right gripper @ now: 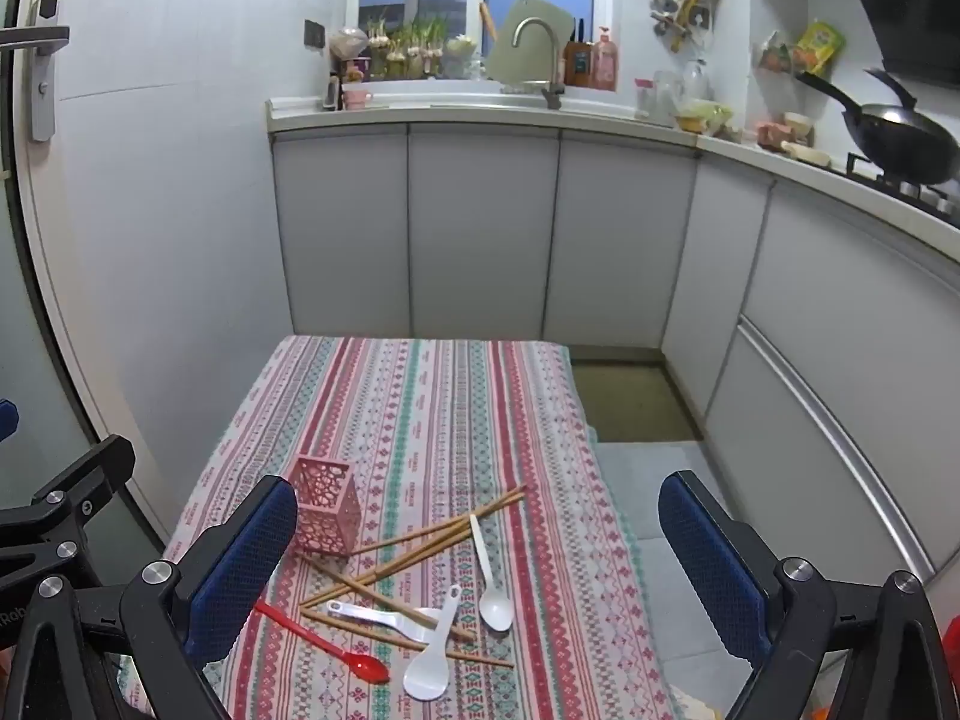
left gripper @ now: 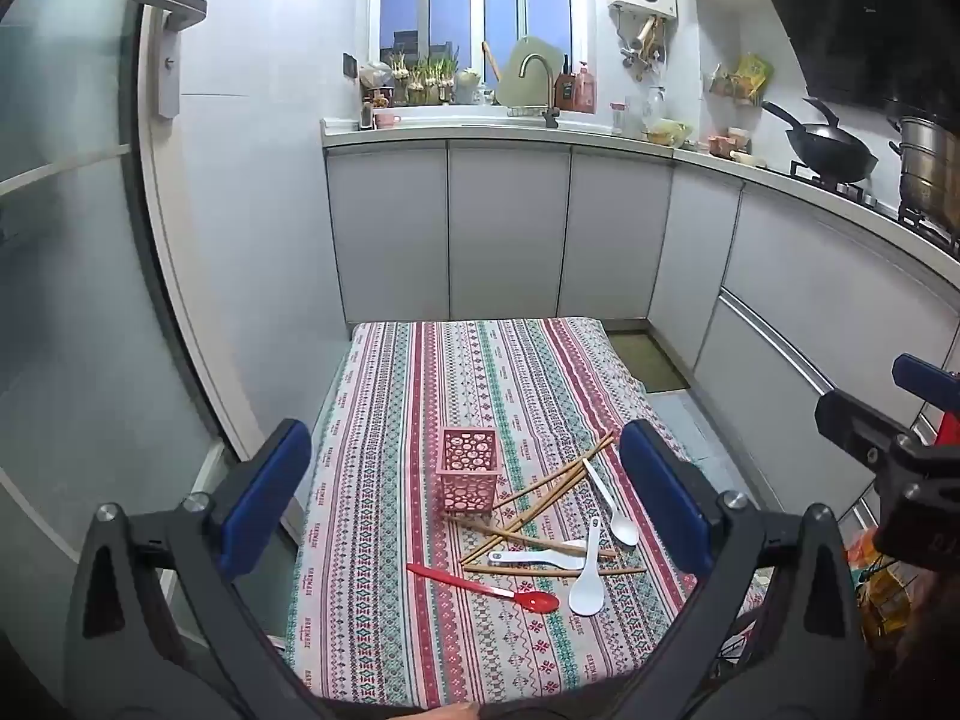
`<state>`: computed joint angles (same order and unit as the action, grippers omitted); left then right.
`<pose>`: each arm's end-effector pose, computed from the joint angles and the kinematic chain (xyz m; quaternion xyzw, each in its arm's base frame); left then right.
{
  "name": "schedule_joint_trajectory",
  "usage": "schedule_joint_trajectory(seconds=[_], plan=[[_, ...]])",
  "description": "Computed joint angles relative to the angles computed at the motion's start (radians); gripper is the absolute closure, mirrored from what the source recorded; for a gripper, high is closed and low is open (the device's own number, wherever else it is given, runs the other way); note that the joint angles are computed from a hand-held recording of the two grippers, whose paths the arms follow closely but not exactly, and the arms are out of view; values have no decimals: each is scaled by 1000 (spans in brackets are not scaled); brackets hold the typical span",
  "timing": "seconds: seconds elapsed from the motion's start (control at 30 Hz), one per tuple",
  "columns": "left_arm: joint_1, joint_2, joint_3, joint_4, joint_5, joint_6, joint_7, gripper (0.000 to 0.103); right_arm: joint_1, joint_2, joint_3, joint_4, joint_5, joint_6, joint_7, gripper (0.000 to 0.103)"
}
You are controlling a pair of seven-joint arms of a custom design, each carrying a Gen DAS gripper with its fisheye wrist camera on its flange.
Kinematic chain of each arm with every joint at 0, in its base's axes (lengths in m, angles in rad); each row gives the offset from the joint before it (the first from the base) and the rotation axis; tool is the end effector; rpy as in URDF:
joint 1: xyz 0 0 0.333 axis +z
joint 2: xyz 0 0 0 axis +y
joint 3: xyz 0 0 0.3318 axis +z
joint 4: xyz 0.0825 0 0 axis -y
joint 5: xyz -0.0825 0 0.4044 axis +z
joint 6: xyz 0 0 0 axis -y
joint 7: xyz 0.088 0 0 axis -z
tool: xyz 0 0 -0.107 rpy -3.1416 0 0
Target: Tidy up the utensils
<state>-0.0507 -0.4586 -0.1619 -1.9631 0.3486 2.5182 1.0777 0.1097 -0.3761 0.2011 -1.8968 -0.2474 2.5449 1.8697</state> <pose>0.4490 -0.1257 0.7899 -0.6340 0.5826 -0.3477 0.3712 0.4626 0.1799 0.7889 -0.6608 0.5585 -0.3507 0.3584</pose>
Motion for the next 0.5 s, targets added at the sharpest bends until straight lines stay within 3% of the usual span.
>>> schedule_joint_trajectory(seconds=[0.5], plan=[[8,5,-16,4,33,-12,-17,1,-1,-8,-5,0,16,-3,-11,3]])
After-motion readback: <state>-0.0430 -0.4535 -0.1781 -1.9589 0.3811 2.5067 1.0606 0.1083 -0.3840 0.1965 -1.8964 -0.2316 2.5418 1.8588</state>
